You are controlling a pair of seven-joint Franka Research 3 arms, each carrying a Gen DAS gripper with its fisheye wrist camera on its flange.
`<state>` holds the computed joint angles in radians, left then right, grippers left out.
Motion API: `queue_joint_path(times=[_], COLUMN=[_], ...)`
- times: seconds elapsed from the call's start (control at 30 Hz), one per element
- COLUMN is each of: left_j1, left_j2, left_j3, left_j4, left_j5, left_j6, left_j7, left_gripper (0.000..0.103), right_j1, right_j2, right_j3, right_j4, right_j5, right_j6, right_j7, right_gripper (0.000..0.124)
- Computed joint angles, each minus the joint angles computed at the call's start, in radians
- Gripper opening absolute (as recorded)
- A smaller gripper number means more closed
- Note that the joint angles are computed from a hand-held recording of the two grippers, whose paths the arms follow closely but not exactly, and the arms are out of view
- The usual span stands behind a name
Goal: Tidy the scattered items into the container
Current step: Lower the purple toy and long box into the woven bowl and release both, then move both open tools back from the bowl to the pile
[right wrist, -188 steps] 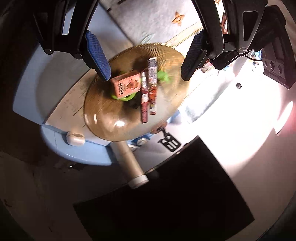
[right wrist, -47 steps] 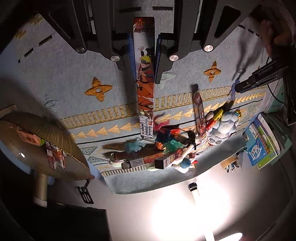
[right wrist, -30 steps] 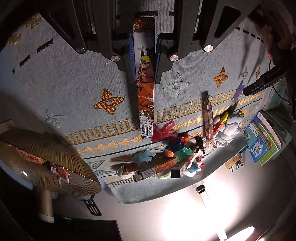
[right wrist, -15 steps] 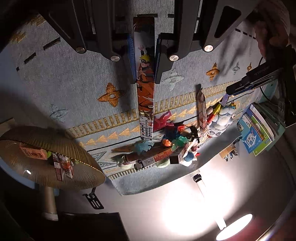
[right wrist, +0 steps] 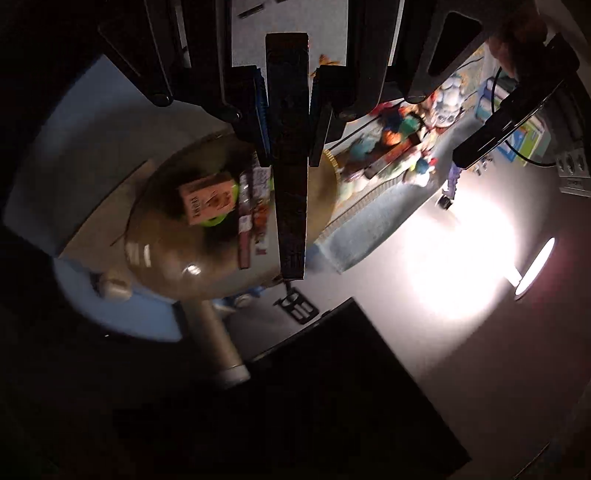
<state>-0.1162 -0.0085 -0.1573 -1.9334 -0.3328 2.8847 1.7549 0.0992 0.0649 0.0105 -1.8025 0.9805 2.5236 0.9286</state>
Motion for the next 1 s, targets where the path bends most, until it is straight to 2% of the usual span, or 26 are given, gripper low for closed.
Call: queue_joint_path(times=[0.07,0.17,0.33,0.4,0.47,0.5,0.53,0.6,0.63,0.67,0.73,0.87,1.0], left_j1=[-0.004,0.010,0.041,0.068,0.129,0.153,0.167,0.169,0.151,0.155,0.198,0.237,0.223], left_j2=[0.085,0.215,0.391,0.439,0.482,0.502,0.515,0.501,0.467,0.432,0.375,0.278,0.185], left_j3=[-0.014,-0.045,-0.096,-0.133,-0.208,-0.236,-0.247,-0.231,-0.202,-0.203,-0.250,-0.282,-0.253], left_j4=[0.091,0.221,0.405,0.452,0.492,0.519,0.542,0.530,0.489,0.441,0.367,0.276,0.191], left_j5=[-0.014,0.038,0.094,0.078,0.006,-0.030,-0.055,-0.079,-0.063,-0.071,-0.150,-0.317,-0.403], left_j6=[-0.016,-0.029,-0.072,-0.073,-0.089,-0.127,-0.169,-0.200,-0.175,-0.137,-0.096,-0.103,-0.109], left_j7=[0.018,-0.013,-0.087,-0.105,-0.073,-0.066,-0.073,-0.109,-0.147,-0.140,-0.059,0.072,0.132], left_gripper=[0.029,0.029,0.030,0.031,0.036,0.037,0.037,0.037,0.037,0.037,0.037,0.037,0.037], right_j1=[-0.005,-0.013,-0.028,-0.019,-0.030,-0.045,-0.060,-0.080,-0.086,-0.090,-0.102,-0.118,-0.106], right_j2=[0.041,0.110,0.226,0.262,0.300,0.321,0.346,0.381,0.372,0.353,0.316,0.252,0.176], right_j3=[-0.009,-0.015,0.006,0.013,0.037,0.058,0.075,0.085,0.086,0.085,0.087,0.079,0.057], right_j4=[0.051,0.125,0.258,0.291,0.330,0.354,0.389,0.452,0.438,0.409,0.359,0.286,0.203], right_j5=[-0.042,-0.143,-0.261,-0.305,-0.300,-0.274,-0.257,-0.256,-0.240,-0.223,-0.186,-0.128,-0.107], right_j6=[0.030,0.067,0.035,0.052,0.051,0.040,0.005,-0.082,-0.068,-0.039,-0.006,-0.019,-0.003], right_j7=[0.072,0.197,0.316,0.364,0.368,0.347,0.327,0.318,0.320,0.321,0.308,0.276,0.251], right_gripper=[0.018,0.018,0.018,0.018,0.018,0.020,0.028,0.036,0.039,0.041,0.048,0.049,0.050])
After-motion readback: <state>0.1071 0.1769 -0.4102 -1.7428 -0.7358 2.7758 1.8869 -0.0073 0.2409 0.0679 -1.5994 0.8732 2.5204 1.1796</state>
